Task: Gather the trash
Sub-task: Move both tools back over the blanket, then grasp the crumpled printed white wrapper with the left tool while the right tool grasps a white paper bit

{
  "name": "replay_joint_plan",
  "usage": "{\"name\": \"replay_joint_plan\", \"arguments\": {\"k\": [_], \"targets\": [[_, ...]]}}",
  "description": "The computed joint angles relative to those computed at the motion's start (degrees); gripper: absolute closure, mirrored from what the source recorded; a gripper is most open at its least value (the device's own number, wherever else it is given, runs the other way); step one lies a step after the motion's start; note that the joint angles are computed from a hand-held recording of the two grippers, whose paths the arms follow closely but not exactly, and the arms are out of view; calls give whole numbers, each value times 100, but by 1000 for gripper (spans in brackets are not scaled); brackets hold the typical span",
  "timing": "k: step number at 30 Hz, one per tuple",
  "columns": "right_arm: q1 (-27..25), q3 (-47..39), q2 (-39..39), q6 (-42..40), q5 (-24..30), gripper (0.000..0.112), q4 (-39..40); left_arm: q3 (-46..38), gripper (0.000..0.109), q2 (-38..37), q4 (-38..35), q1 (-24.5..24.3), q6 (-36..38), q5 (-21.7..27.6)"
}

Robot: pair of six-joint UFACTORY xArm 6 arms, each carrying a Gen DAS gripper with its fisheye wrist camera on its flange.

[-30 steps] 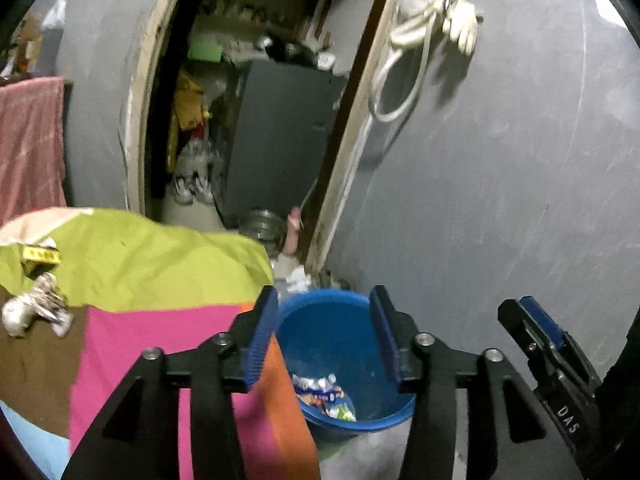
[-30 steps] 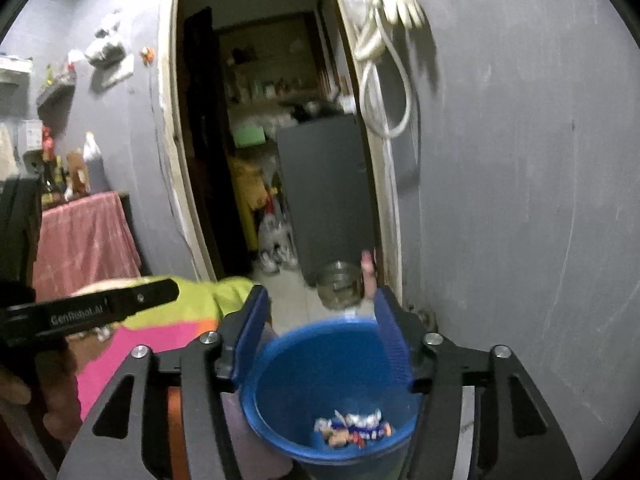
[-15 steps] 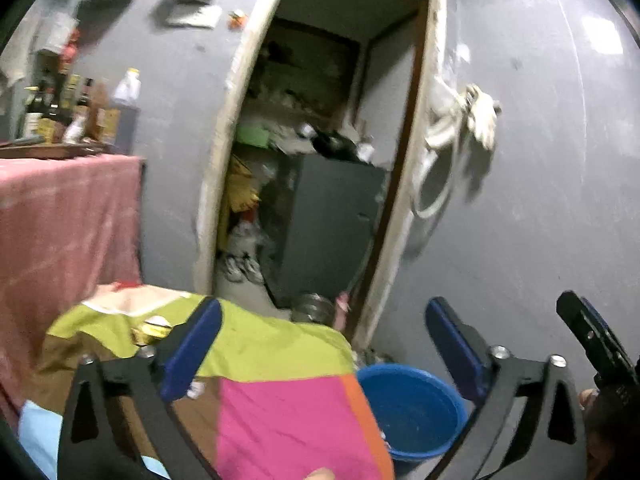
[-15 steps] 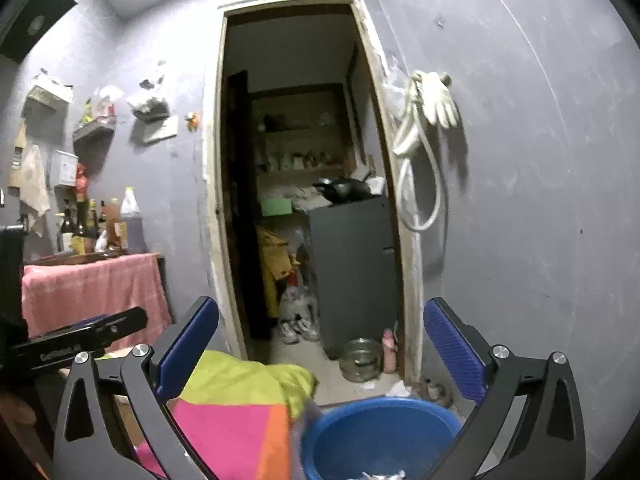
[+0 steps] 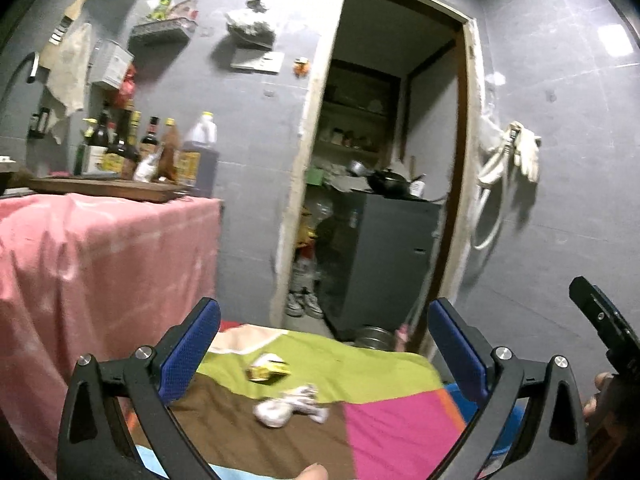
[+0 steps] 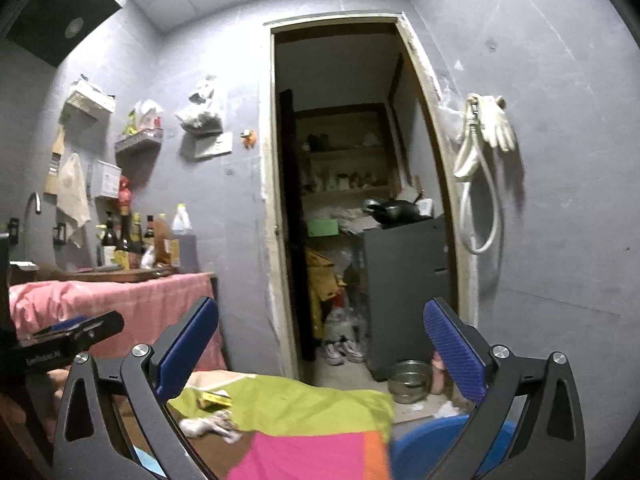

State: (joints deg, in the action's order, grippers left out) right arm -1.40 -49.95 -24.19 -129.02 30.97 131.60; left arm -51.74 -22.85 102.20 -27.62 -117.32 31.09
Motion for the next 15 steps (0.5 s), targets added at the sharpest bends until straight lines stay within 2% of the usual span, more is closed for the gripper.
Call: {"name": "replay_joint_plan", "arguments": {"k": [7, 12, 15], "targets": [[555, -39, 171, -924, 30, 9, 672, 541, 7, -388, 247, 413, -125, 103], [923, -279, 570, -1306, -120, 9, 804, 644, 7, -330, 309, 928, -260, -384], [1039, -474, 897, -1246, -175, 9, 520, 615, 7, -148, 317, 1195, -332, -704]]}}
